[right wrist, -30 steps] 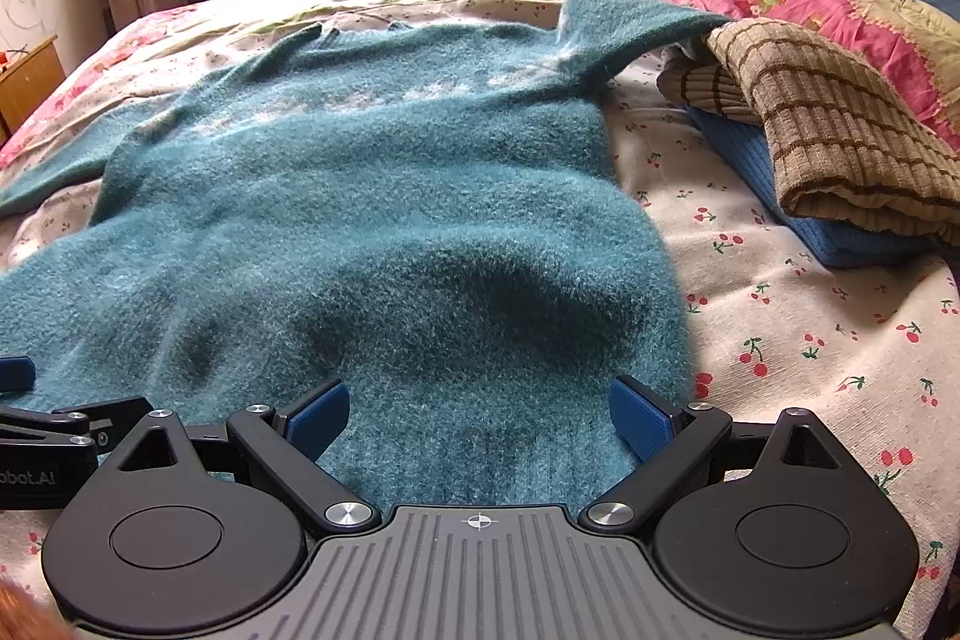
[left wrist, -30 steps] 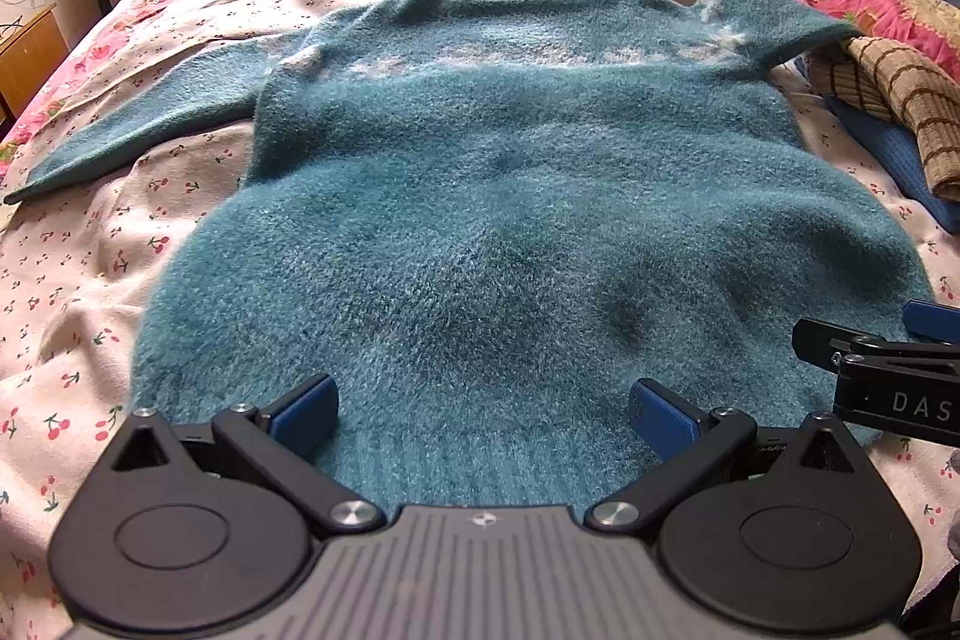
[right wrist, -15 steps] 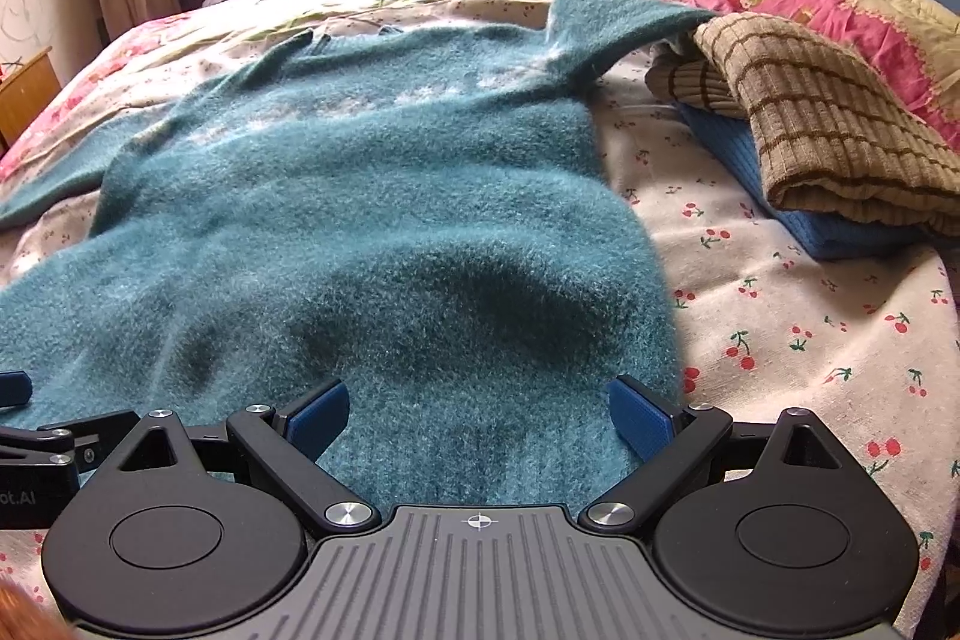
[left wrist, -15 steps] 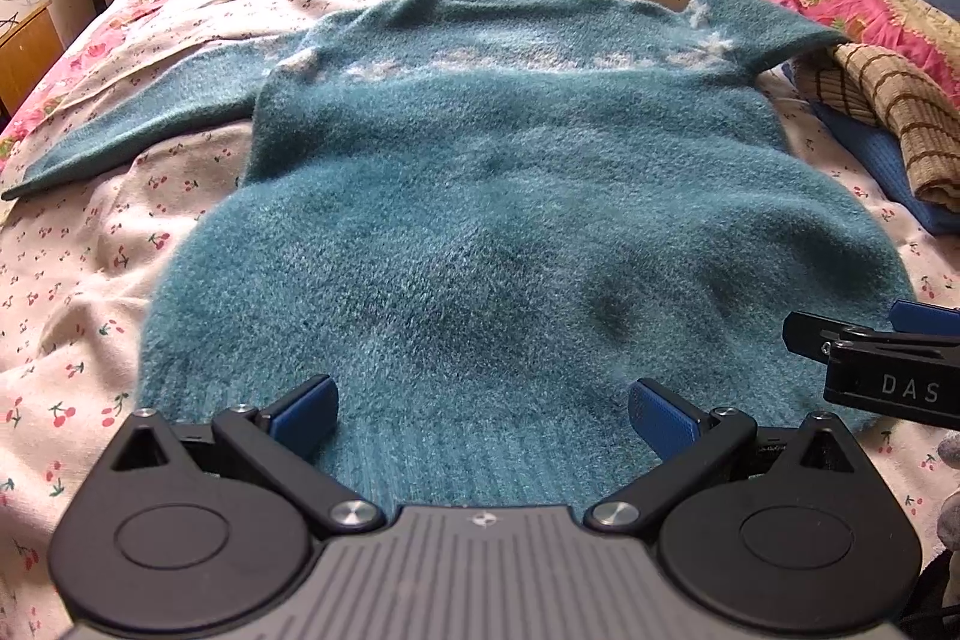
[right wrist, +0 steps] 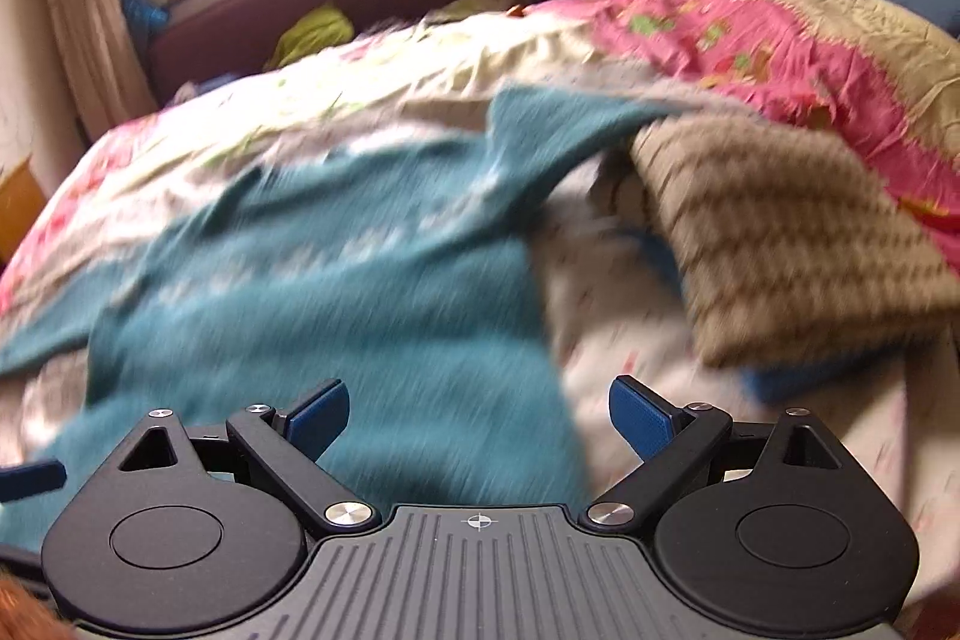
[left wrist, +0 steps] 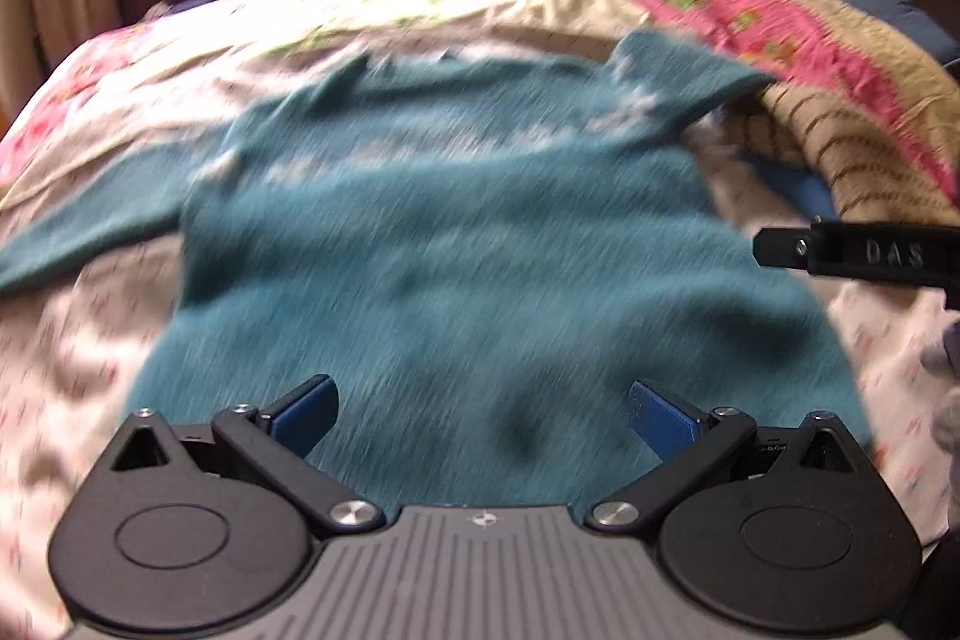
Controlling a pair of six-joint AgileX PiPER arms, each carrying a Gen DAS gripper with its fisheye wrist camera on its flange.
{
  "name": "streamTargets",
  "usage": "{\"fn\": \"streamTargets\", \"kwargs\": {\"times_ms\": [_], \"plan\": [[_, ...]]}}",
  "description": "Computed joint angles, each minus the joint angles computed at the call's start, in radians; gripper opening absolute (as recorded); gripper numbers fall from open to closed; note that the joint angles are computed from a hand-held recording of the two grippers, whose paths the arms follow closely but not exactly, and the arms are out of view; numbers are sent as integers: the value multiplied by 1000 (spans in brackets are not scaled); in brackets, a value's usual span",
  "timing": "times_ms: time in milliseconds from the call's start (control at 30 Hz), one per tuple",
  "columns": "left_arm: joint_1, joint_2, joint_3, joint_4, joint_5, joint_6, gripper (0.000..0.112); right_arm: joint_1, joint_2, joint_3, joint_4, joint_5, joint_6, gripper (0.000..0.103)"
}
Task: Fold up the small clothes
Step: 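Move the right gripper to the sweater sleeve cuff and grasp it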
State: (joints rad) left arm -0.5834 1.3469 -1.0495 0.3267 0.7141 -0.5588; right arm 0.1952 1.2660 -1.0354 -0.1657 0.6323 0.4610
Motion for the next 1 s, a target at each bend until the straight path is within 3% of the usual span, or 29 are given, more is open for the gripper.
{"fn": "streamTargets", "kwargs": {"times_ms": [133,400,567,767,1000], "plan": [[32,124,-148,-76,-41,98,103,-158,126,-160,188,5,-175,94],[47,396,-455,-125,-75,187,103,-316,409,-495,272,26,-256,89],[54,546,-631,-177,-53,227,103,-402,595,-717,386,125,-274,87],[56,666,-775,-220,-10,243,103,-430,714,-858,444,202,-257,87],[30,751,-887,-179,32,222,103,-420,809,-961,430,193,-184,85]]}}
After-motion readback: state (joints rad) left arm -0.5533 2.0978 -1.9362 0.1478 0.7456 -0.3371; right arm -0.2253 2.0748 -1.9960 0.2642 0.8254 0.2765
